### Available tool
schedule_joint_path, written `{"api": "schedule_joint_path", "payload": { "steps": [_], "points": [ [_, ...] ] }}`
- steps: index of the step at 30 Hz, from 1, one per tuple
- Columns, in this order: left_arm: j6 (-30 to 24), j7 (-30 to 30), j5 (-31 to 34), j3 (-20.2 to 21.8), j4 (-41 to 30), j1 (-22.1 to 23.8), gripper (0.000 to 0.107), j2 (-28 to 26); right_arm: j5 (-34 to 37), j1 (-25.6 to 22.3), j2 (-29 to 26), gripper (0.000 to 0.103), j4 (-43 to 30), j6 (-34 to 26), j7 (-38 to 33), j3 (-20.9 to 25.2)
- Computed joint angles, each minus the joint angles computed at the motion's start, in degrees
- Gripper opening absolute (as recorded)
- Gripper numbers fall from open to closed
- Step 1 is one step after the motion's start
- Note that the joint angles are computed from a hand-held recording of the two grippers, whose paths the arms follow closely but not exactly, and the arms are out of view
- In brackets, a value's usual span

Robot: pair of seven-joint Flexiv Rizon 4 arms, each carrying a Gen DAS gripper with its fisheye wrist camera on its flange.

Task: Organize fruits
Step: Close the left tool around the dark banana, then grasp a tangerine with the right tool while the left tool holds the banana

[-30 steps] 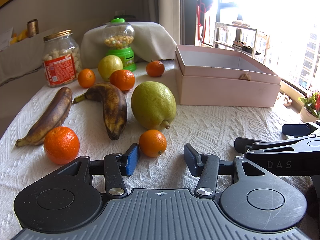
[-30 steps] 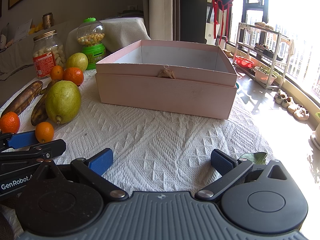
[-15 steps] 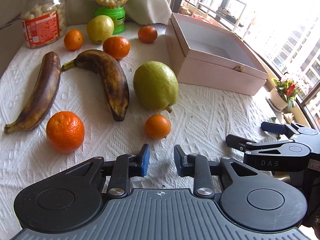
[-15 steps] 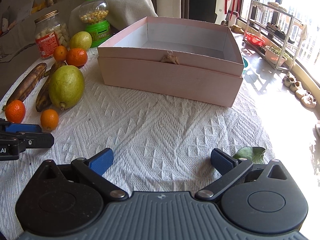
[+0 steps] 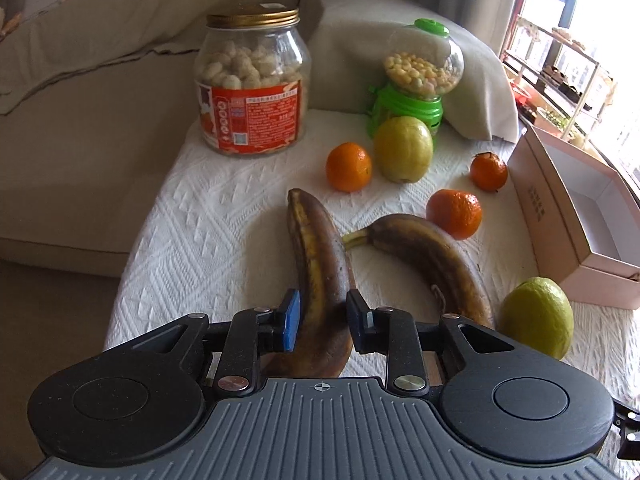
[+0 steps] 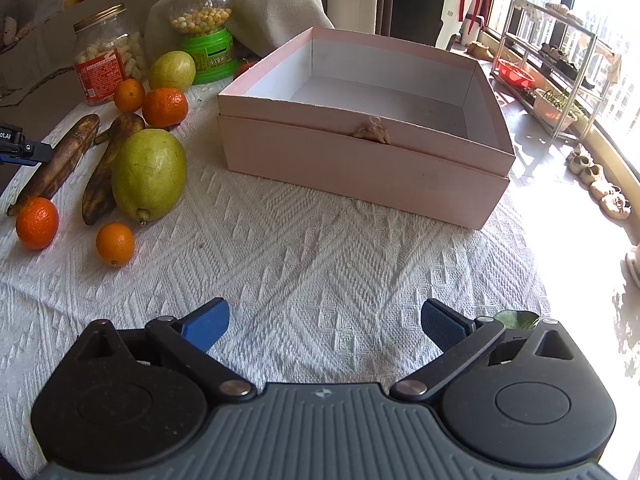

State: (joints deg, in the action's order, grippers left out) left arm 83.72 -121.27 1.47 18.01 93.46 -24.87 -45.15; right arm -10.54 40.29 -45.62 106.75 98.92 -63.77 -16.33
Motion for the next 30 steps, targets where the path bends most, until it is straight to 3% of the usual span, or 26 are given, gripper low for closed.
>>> {"api": "schedule_joint_path", "payload": {
  "steps": [3,15,21,25,30],
  "points": [
    [-3.0,0.1,0.3,0.8,-2.1,-0.8,0.044,-1.1,1.3,4.8,-0.2,0.103,0.9,3.1,-0.9,-4.9],
    [-7.8,-1.5,2.4,-2.1,-6.3,2.3,0.041,-2.7,8.1,11.8,-1.6,0.103,1.8,9.4,-12.6,-8.6],
    [-1.8,0.5,0.8,-6.9,-1.6,7.0,0.041,-1.1,11.4,11.7,-1.9,0.103,1.5,9.4,-16.5,-7.5],
    [-1.9,-2.9,-0.2,-1.7,2.0,3.6,0.041,0.9,12.1,10.7,-2.1,0.103,0.3,10.0,-17.8,-6.4],
    [-0.1,-5.5,-0.6,-0.1,7.2,3.0,0.041,3.6,10.9,8.5,-2.7,0.102,-3.2,9.5,-19.2,-3.8]
  ]
}}
